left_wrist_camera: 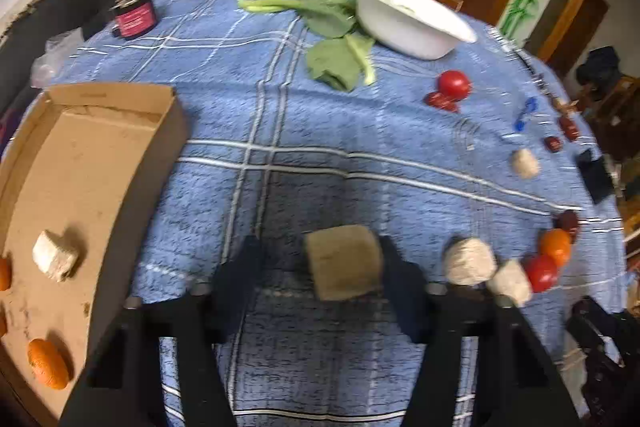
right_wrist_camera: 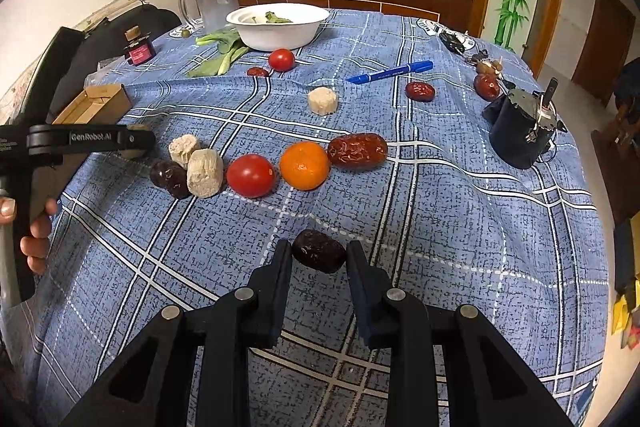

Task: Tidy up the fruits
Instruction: 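Grasp the beige square block with the left tool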

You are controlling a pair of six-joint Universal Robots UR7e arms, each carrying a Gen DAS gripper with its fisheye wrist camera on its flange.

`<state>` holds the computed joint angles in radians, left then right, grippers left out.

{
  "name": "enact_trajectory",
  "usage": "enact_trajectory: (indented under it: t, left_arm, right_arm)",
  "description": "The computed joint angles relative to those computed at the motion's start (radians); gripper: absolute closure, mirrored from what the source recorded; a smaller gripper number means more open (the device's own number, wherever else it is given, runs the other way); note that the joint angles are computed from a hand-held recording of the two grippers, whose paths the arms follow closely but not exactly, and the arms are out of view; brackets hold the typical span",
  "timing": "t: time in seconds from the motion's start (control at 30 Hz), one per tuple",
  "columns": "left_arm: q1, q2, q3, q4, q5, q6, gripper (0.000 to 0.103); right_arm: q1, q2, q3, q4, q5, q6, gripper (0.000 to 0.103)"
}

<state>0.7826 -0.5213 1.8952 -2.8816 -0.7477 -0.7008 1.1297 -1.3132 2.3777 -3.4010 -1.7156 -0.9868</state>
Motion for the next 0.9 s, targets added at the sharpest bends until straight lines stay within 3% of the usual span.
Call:
enact_trajectory:
  t: [0.03, 0.13, 0.6, 0.9]
  left_arm:
    - [0.000, 0.000, 0.000, -0.013, -0.012, 0.015, 0.070]
    - [-0.021, 0.000, 0.003, 0.027, 0.019, 0.004, 0.072]
    - [-0.176, -0.106, 0.253, -0.076, -0.041, -0.079, 0.072]
    - [-0.282, -0.199, 0.406, -0.071, -0.011, -0.194, 0.072]
  right_arm:
    - [0.001, 0.002, 0.000, -0.001, -0.004, 0.002, 0.074]
    - [0.003, 0.008, 0.006, -0.024, -0.015, 0.007, 0.074]
    - [-0.007, -0.076, 0.100, -0.088, -0.011, 0.039, 0.073]
    - [0.027, -0.091, 0.188, -0.171, -0.013, 0.074, 0.073]
